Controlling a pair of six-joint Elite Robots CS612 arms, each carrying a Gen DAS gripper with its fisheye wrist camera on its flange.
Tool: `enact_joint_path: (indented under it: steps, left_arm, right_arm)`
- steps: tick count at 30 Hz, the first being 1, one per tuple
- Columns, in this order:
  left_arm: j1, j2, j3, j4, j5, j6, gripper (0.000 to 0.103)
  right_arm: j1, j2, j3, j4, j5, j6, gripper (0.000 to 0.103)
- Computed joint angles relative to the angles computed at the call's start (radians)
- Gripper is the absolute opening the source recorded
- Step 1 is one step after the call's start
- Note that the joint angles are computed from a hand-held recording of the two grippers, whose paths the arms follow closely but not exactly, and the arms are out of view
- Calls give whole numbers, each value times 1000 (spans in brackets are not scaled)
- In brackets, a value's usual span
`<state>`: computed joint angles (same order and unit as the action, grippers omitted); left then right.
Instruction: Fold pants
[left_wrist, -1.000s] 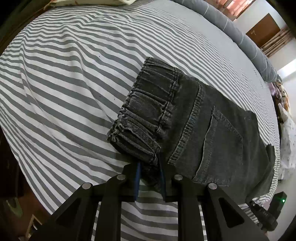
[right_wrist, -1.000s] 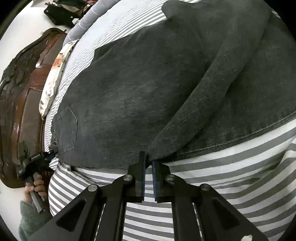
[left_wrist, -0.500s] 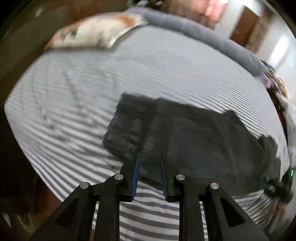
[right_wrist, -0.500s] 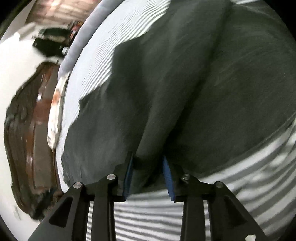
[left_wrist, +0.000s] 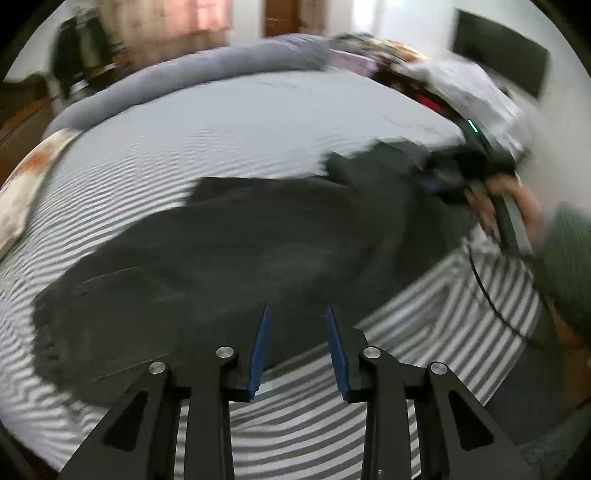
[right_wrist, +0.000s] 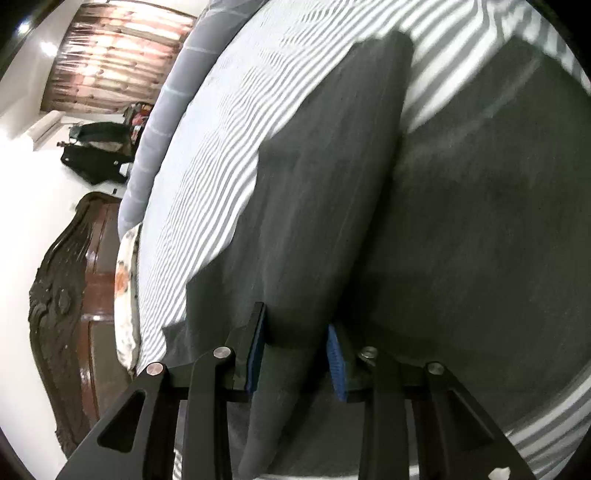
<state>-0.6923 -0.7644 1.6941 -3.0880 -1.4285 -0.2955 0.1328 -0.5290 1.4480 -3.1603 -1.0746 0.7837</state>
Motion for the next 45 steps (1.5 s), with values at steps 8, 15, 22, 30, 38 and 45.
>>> enact_joint_path:
  steps: [8, 15, 22, 30, 38, 45]
  left_arm:
    - [-41, 84, -99, 86, 30, 136, 32]
    - [-38, 138, -168, 140, 31, 139, 32]
    - [-20, 162, -217, 108, -18, 88, 24]
    - [-7, 185, -252, 117, -72, 64, 14]
    - [2, 194, -254, 103, -88, 17, 10]
    - [16, 202, -254, 105, -127, -40, 9]
  right_arm:
    - [-33, 4, -32, 34, -14, -18, 14]
    - [-34, -9, -45, 64, -16, -54, 8]
    - [-28, -15, -70, 97, -21, -74, 8]
    - [-21, -11, -105, 126, -15, -100, 8]
    - [21, 25, -253, 284, -43, -238, 8]
    - [57, 90, -428, 443, -35, -351, 16]
